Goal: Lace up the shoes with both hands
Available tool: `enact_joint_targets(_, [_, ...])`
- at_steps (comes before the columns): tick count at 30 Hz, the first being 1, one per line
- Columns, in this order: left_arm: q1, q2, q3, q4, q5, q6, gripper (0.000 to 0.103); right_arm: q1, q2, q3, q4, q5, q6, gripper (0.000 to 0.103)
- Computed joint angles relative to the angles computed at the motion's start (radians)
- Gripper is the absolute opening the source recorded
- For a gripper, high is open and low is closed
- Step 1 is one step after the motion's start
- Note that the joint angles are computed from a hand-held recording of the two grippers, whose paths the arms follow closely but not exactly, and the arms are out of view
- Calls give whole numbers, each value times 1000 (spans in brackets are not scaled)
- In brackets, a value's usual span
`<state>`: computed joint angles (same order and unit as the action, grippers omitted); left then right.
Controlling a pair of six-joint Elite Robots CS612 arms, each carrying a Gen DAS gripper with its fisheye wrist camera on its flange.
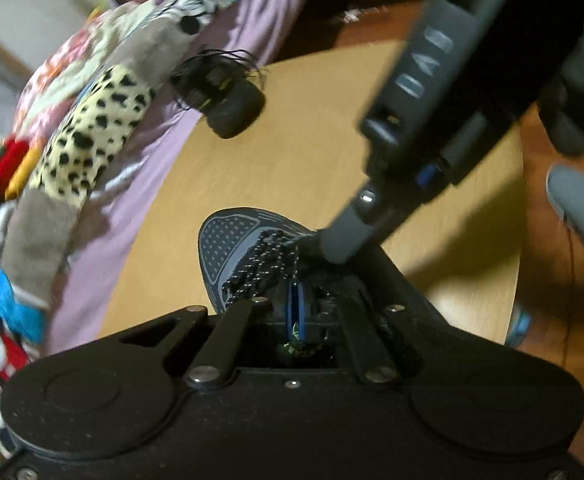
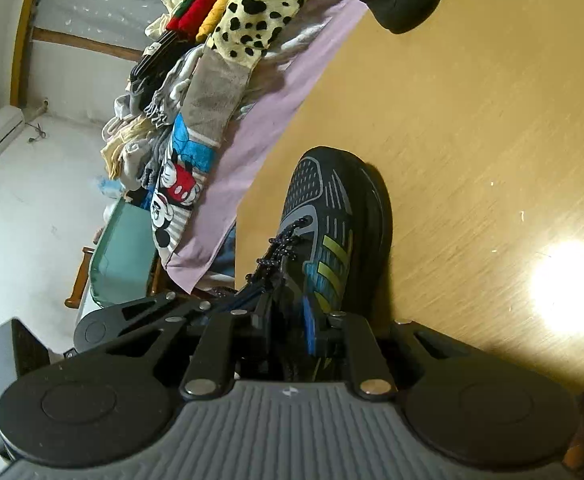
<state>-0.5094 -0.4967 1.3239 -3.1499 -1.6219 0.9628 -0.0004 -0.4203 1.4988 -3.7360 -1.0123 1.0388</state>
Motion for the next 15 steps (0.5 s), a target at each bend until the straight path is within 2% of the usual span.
enact_joint_targets(6, [-11, 3, 4, -18, 53, 80, 1, -3, 2, -3, -3, 10, 1, 18])
enact_joint_targets(15, [-35, 7, 5, -20, 156, 119, 1, -3, 1, 0, -5, 12, 2, 18])
